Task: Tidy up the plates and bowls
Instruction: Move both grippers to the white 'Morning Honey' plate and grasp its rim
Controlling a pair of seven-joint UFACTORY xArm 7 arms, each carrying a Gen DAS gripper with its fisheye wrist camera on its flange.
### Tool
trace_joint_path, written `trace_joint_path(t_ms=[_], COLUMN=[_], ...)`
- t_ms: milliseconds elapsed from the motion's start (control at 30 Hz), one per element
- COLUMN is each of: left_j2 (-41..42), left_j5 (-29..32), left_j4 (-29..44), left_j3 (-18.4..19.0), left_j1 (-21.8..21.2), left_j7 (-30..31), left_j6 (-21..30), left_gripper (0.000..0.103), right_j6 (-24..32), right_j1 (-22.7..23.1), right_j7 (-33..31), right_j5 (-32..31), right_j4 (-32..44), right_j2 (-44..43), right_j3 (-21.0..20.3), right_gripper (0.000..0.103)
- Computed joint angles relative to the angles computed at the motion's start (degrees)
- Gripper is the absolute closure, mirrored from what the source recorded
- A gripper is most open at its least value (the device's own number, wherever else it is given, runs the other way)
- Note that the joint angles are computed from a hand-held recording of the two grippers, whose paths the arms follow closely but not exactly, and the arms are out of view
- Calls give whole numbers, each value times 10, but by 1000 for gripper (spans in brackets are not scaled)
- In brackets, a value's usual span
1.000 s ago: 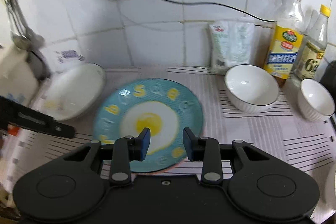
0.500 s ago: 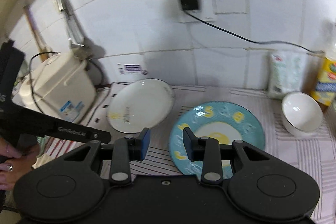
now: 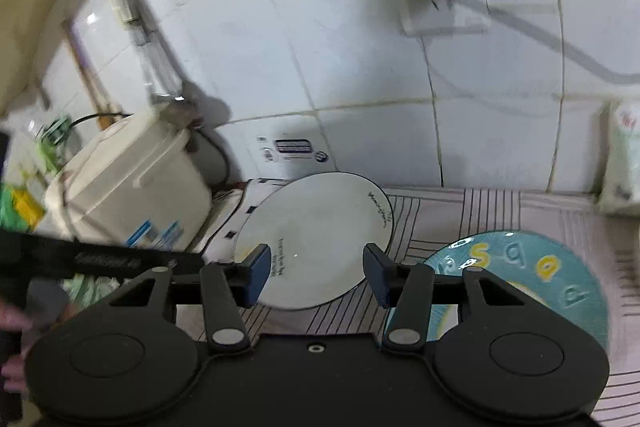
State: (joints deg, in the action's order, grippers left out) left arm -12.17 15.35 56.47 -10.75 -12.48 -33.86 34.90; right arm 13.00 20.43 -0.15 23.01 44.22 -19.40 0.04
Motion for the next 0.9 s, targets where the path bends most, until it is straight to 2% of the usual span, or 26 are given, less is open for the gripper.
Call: trace_joint_path(t_ms=[100,167,200,267,333,400,433,467,533,567,600,633,667,700,767,833,900], left_j2=[29,51,61,94,123,149,160,173,190,198,203,207,208,208,208,209,211], left_j5=[26,45,49,66,81,93,97,94,29,-25,-58,-68,-54,-44,-59,-55,-72], left_j4=[4,5,4,9,22,26,33,40,51,53,56,59,61,65,64,66,67], left_j3=[2,6,10,18,27,39,44,48,47,42,26,29,55,58,58,64,63], left_j1=[10,15,16,19,16,11,6,3,6,13,28,26,0,-5,-5,-11,-8], left_j7=[-12,-28,-32,-43,-60,-65,-66,-62,-11,25,45,47,35,32,40,24,26], left_j6=[-22,-47,-63,-95,-102,-133,-132,-134,-136,-142,-144,-144,-145,-140,-145,-142,-144], left_gripper=[13,13,13,13,13,13,13,15,16,23,34,36,45,58,68,72,75], right_j6=[-45,-59,-56,-55,-46,-42,-36,-31,-22,-13,-4,3,1,-9,-10,2,12], right_j1=[5,43,47,31,10,-3,-12,-20,-39,-50,-61,-80,-76,-77,-86,-100,-103], right_j7=[-21,-93,-119,-123,-105,-140,-146,-144,-184,-213,-236,-253,-248,-224,-205,-199,-163], right_j5=[1,56,79,88,86,136,142,139,179,205,226,238,227,192,153,145,103], right_j4=[11,28,40,61,81,99,107,113,129,136,142,148,149,147,145,152,159], right_j2=[54,89,107,142,171,196,206,214,228,233,236,241,245,247,249,251,255], right_j3=[-5,-39,-45,-37,-26,-17,-12,-7,11,22,31,50,46,48,55,65,65], right_gripper=[47,47,47,47,47,47,47,47,52,57,67,71,79,86,89,89,88])
